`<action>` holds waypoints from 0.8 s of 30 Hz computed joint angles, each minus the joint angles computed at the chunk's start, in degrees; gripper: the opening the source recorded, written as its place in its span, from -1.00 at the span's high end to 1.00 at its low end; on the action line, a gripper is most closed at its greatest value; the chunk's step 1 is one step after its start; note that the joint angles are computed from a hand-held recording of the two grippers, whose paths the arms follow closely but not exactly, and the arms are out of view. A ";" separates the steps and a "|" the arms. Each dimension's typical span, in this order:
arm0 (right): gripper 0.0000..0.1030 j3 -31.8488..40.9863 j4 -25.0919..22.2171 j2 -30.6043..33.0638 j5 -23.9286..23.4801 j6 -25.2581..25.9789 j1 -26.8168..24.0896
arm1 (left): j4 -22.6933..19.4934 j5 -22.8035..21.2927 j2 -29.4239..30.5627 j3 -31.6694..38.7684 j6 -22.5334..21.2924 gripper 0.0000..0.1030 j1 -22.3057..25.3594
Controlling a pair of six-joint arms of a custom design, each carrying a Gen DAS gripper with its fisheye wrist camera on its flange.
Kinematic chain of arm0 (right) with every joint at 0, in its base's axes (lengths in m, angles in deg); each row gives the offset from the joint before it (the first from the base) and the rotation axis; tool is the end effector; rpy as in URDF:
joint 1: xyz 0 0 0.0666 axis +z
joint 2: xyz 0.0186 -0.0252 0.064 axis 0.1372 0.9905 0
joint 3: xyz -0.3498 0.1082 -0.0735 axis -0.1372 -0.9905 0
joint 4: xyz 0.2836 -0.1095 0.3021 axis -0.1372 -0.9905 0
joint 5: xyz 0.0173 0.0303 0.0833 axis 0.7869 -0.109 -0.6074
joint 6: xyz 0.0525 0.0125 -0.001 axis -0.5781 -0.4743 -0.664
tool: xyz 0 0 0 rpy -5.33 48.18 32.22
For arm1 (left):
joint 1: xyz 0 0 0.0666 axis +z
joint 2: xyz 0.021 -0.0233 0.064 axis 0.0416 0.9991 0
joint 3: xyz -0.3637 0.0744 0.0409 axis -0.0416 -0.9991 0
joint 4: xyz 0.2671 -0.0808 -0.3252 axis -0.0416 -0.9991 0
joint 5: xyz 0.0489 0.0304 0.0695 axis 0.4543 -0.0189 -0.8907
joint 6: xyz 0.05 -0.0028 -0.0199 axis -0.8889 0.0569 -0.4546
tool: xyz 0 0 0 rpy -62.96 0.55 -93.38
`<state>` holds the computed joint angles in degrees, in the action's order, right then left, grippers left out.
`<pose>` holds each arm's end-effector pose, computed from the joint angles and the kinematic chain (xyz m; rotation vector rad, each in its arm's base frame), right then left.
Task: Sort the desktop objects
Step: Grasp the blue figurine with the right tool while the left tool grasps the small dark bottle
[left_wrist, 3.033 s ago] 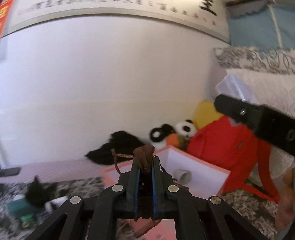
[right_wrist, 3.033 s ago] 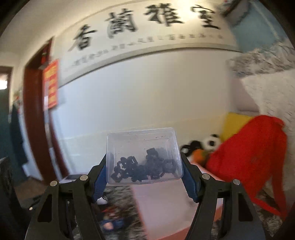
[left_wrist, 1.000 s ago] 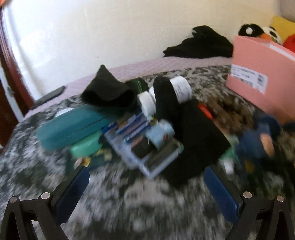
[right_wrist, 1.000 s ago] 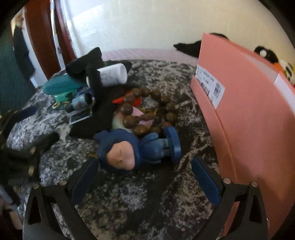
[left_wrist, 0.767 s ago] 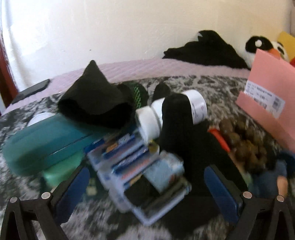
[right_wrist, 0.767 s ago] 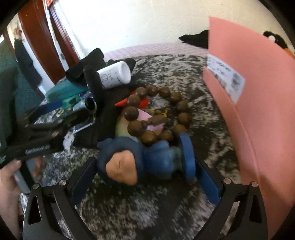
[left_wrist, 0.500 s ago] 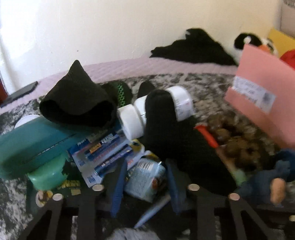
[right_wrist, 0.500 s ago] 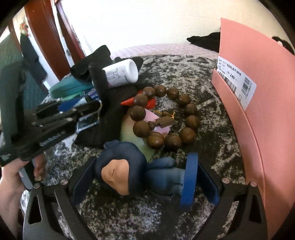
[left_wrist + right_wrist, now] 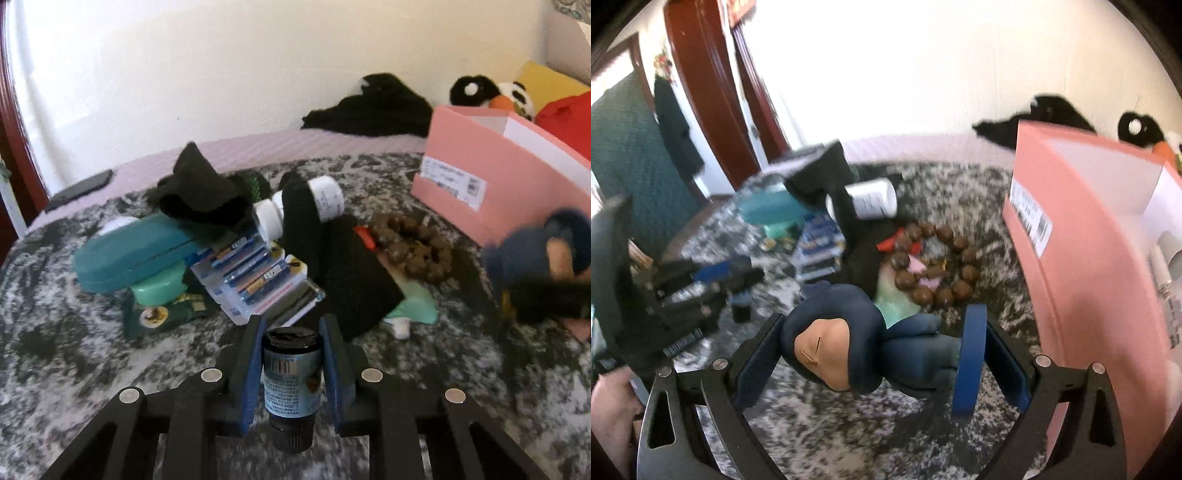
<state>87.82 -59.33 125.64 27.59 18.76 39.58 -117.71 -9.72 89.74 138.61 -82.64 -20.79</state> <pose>0.5680 0.3545 0.4473 -0.4558 2.3538 0.4858 0.5214 -0.2179 0.4140 0.2398 2.2799 -0.1037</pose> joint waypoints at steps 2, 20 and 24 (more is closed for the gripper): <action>-0.95 -1.74 2.58 -2.57 -0.32 -0.78 0.00 | 1.00 -0.52 -2.50 -0.83 0.99 0.53 -0.55; -0.96 -19.43 20.35 -29.59 7.67 -4.68 -5.93 | 6.14 -3.37 -3.72 12.02 0.40 0.53 -14.23; -0.96 -22.11 21.16 -33.09 7.91 -6.83 -10.41 | 4.36 -1.87 2.79 20.18 -1.68 0.53 -16.95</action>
